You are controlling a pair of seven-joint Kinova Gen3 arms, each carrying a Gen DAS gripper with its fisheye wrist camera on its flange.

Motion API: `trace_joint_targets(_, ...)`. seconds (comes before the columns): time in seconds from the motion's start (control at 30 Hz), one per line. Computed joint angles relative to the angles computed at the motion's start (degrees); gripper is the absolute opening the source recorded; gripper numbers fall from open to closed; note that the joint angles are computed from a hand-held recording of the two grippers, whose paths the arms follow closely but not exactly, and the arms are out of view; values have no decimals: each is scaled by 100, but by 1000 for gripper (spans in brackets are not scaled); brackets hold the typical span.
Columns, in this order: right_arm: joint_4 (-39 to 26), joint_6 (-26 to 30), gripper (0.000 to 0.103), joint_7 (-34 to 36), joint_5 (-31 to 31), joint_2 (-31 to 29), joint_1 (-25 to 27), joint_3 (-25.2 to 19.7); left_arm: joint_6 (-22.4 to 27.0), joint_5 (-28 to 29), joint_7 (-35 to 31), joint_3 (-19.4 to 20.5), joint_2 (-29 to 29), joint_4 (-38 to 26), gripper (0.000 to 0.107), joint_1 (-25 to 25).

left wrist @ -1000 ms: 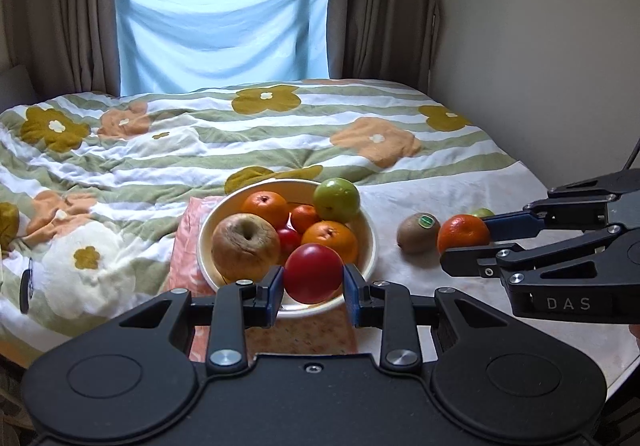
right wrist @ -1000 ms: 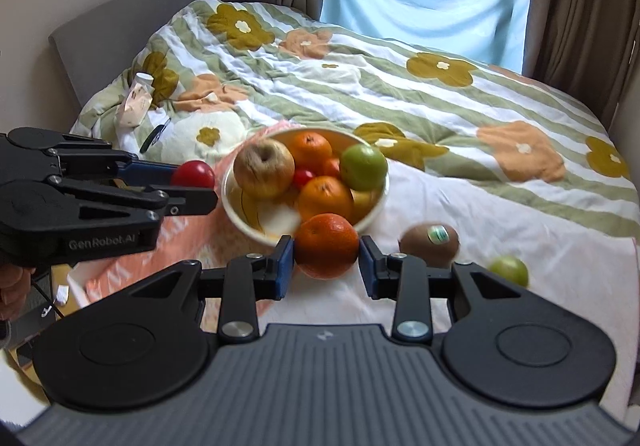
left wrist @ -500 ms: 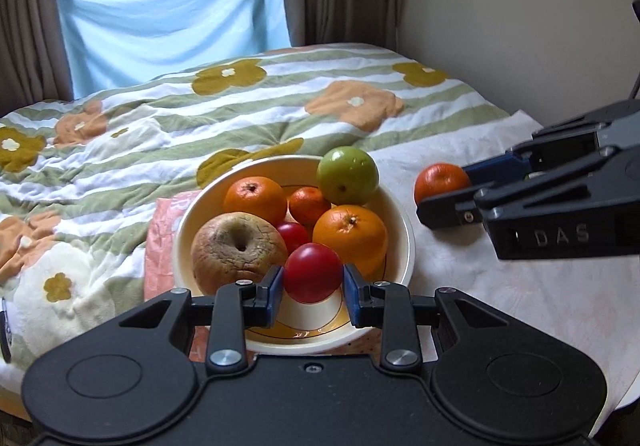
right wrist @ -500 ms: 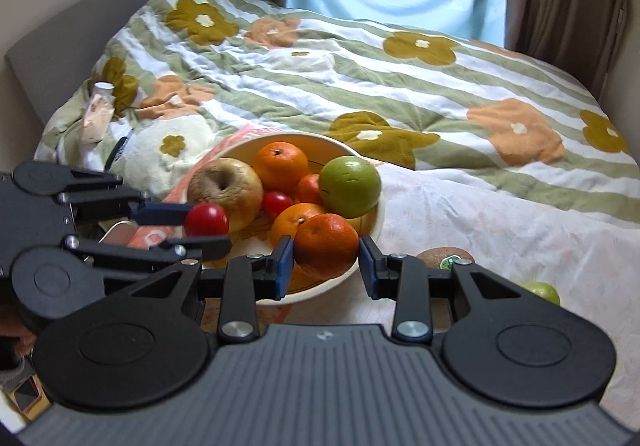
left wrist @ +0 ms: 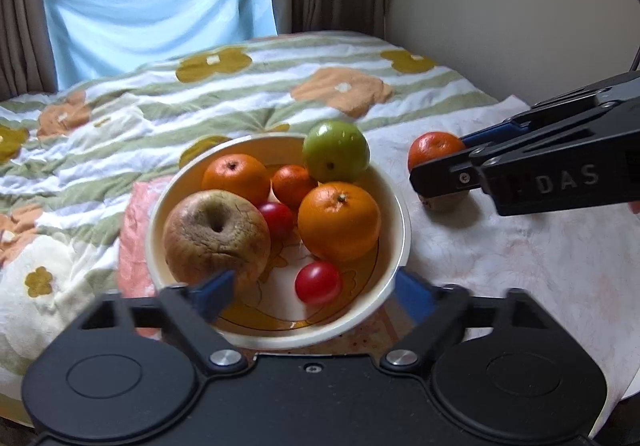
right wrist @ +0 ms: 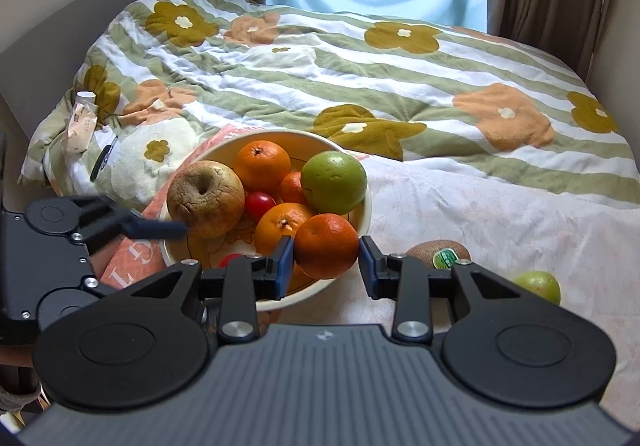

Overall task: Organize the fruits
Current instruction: 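Drop the tomato into the duck bowl with the left gripper while the right gripper drops the mandarin in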

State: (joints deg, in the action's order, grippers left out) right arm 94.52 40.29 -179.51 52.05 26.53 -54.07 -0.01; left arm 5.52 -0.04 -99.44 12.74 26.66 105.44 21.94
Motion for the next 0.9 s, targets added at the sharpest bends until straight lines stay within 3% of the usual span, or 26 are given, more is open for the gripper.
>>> trace_joint_targets(0.2,-77,-245,50,488,-58,-30,145,-90,40,-13,484,-877,-357,232,95,723)
trace_joint_targets(0.63,-767,-918,50,2615,-1070,495,444,-106,101,-754,2299,-3091,-649,588,95,2557)
trace_joint_targets(0.77,-945,-1031,50,3145,-1434,695,447,-56,82,-1027,2718,-3333,-647,668,95,2764)
trace_joint_targets(0.9,-947,-1188,50,3407,-1639,796,284,206,73,-1218,2913,-3248,-646,724,95,2671)
